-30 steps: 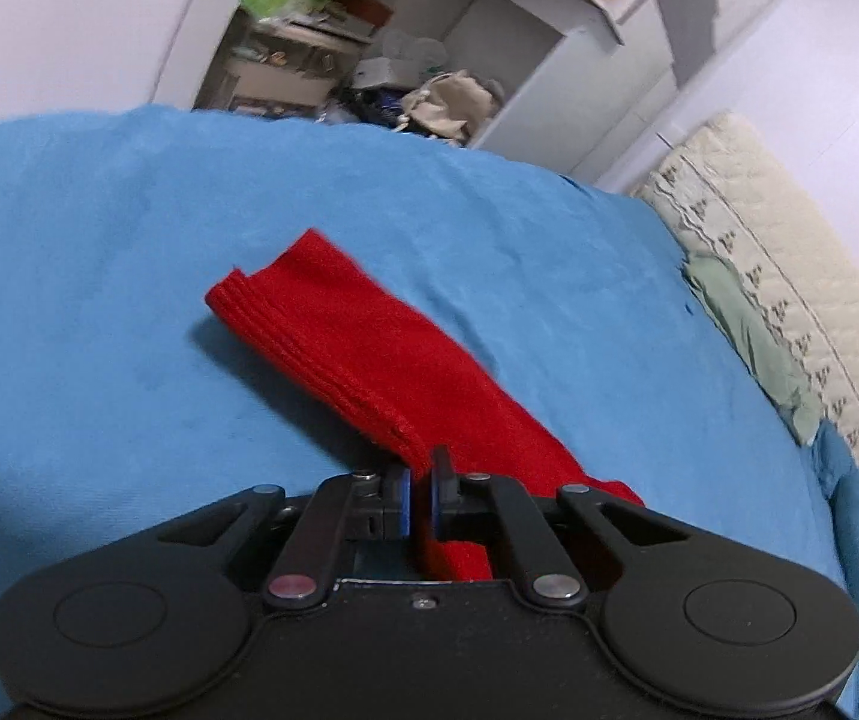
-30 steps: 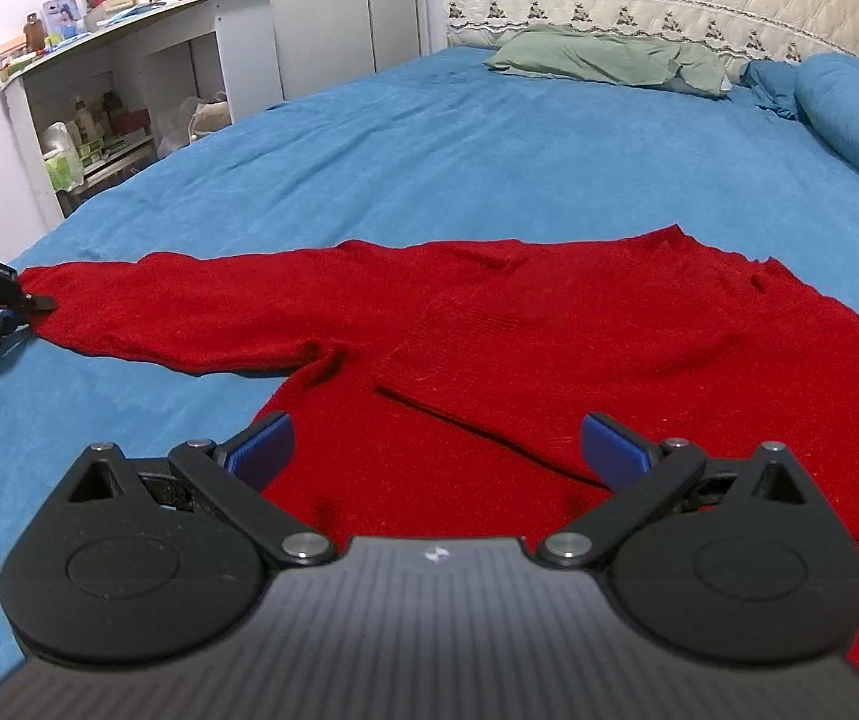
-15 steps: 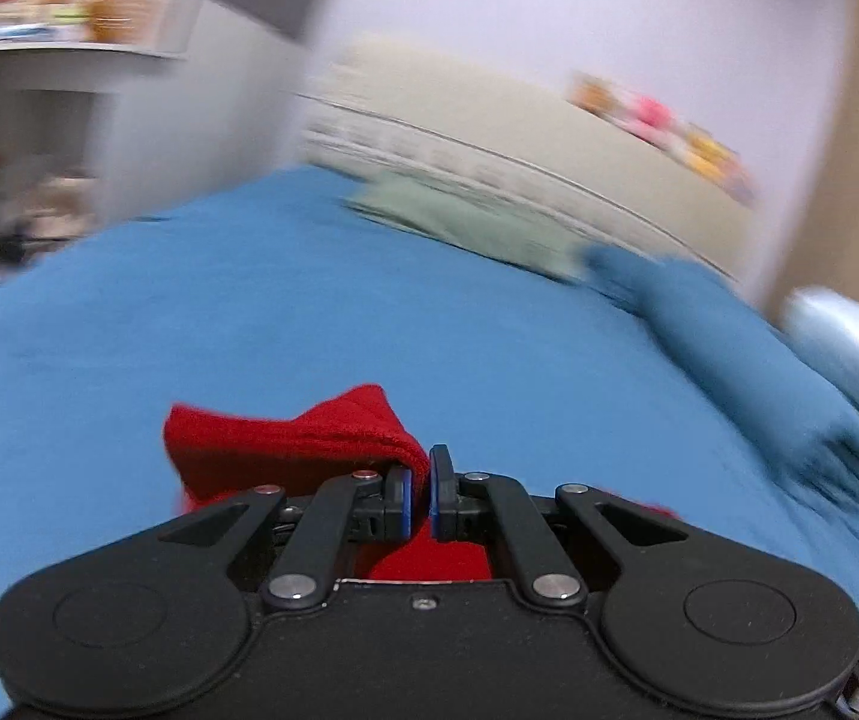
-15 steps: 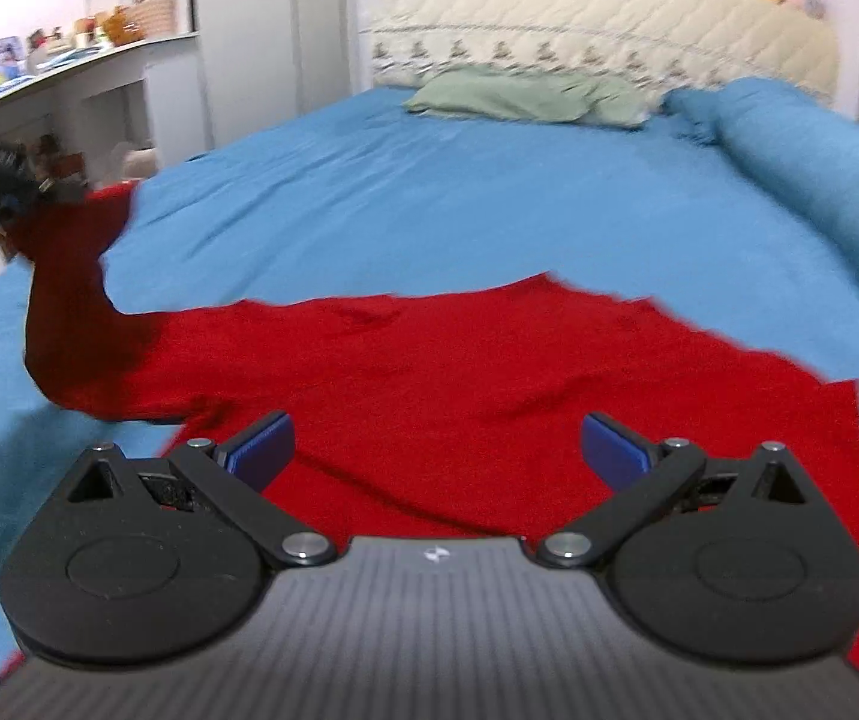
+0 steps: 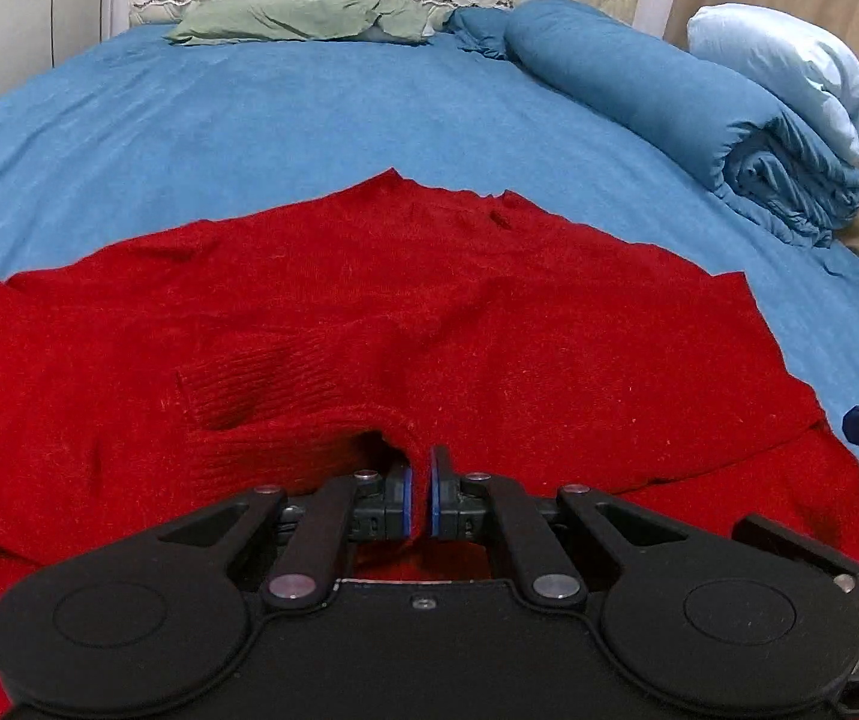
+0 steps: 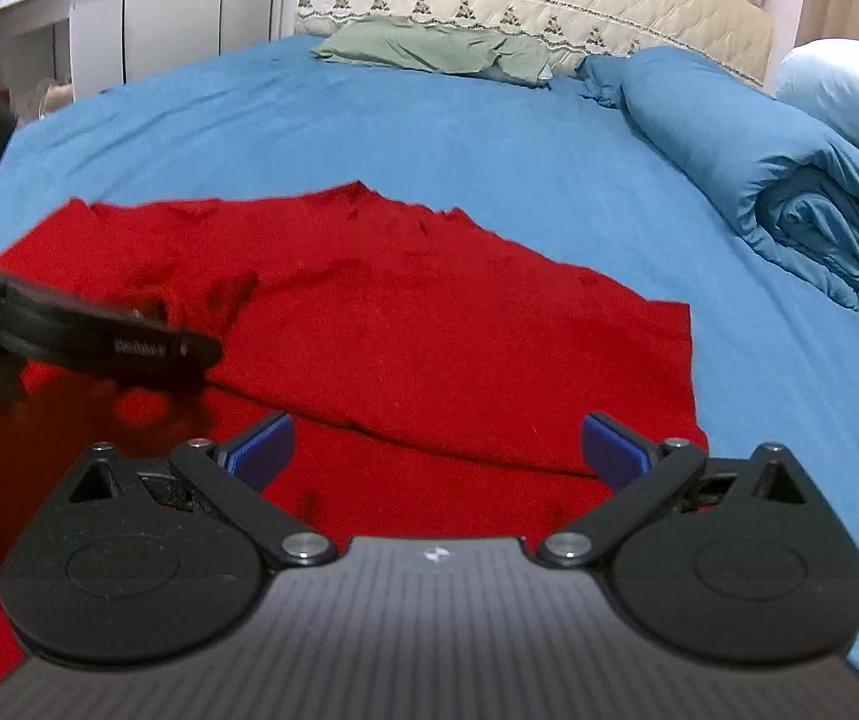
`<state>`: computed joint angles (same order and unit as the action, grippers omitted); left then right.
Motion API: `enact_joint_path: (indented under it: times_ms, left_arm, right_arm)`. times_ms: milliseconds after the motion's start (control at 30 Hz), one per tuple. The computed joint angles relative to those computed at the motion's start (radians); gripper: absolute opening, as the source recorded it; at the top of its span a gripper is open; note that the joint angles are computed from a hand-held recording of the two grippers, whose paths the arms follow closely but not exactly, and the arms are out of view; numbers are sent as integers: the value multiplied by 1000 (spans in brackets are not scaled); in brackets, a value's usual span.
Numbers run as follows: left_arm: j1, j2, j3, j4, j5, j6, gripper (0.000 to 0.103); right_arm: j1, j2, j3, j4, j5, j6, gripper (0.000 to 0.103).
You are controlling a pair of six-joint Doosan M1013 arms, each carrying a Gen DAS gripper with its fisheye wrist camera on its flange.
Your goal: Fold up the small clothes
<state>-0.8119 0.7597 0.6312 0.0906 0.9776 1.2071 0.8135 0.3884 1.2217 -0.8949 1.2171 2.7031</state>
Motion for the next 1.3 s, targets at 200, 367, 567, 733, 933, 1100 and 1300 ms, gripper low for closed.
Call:
enact_joint_path:
  times_ms: [200,367,567,733,933,1100,1300]
  left_arm:
    - [20,-82,101,5,-19,-121,92]
    - [45,-124,150,147,-9,-247,93]
    - [76,-131,165,241,27,-402,93]
    - [103,-146,190,230,5,-432,93]
    - [123,-160,215,216,-4,-473,93]
    - [138,-173,237,185,-20,-500,93]
    - [146,-182,251,146,-17,-488,93]
  right_arm:
    - [0,8,-20,-15,-35,-9,103]
    - [-8,40,-80,4,-111,-151,103]
    - [-7,142,-213,77,-166,-470,101]
    - [-4,232,-324,134,-139,-690,72]
    - [-10,287,-398,181,-111,-805,34]
    - [-22,269,-397,141,-147,-694,21]
    - [-53,204,-378,-44,-149,-383,21]
